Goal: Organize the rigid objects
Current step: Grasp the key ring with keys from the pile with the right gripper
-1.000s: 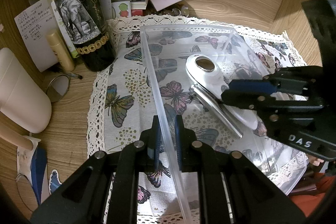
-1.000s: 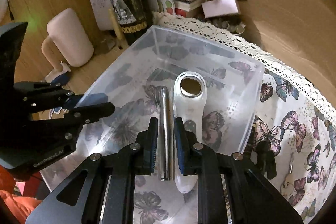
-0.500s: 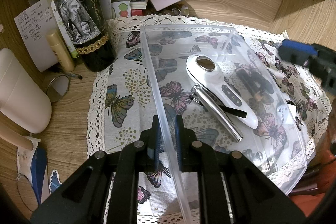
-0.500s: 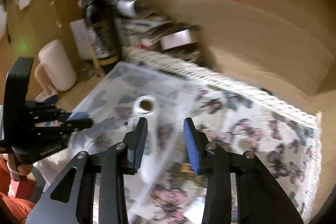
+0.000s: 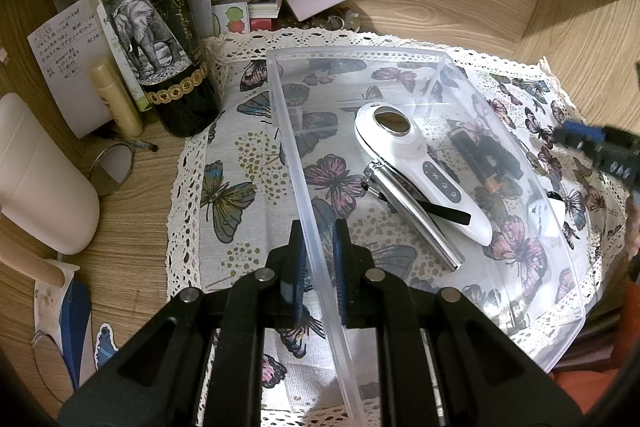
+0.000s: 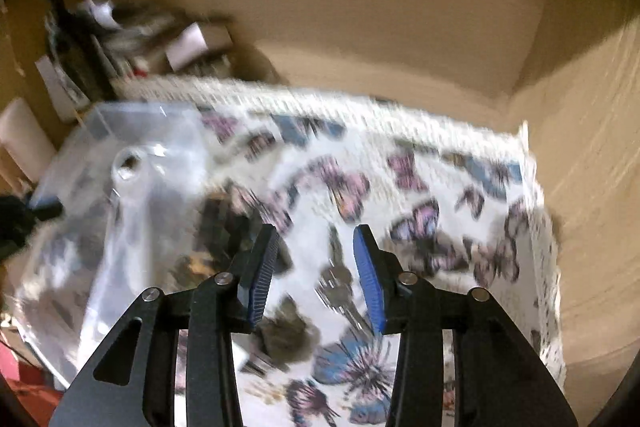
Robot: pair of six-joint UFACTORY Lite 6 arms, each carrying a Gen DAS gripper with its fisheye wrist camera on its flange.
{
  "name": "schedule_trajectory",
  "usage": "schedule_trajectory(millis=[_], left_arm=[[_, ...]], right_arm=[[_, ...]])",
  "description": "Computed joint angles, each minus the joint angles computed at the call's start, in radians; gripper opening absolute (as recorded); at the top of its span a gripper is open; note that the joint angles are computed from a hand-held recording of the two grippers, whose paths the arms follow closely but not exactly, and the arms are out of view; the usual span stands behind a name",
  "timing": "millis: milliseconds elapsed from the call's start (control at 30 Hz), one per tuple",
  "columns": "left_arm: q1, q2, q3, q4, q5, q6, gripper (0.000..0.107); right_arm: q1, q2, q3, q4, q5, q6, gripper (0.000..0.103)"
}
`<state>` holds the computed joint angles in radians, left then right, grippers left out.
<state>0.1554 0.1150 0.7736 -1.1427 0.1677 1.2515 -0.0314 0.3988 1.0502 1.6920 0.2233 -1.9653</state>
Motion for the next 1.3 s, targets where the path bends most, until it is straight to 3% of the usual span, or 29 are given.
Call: schedule_trajectory(millis=[333, 467, 567, 833, 1300], left_arm=[[0.0, 0.005, 0.004, 0.004, 0.001, -0.005, 0.013], [0.002, 0.007, 0.006, -0.011, 0.001, 0.011, 0.013], [0.002, 0.009, 0.011, 0.01, 0.005, -0.013, 0.013], [0.003, 0.011, 0.014, 0.028, 0.005, -0.032, 0.013], [0.001, 0.009, 0.013, 0.027, 0.003, -0.032, 0.013]], right_arm=[[-0.034, 0.257, 0.147, -0.268, -0.017, 0.264, 0.036], [-0.043, 0.258, 0.139, -0.145, -0.013, 0.142, 0.026], [-0.034, 0.25, 0.116, 0.034, -0.026, -0.041, 0.025], [-0.053, 0.11, -0.001, 0.291, 0.011, -0.28, 0.025], [0.016, -0.192, -0.107, 0.288, 0.124, -0.243, 0.025]])
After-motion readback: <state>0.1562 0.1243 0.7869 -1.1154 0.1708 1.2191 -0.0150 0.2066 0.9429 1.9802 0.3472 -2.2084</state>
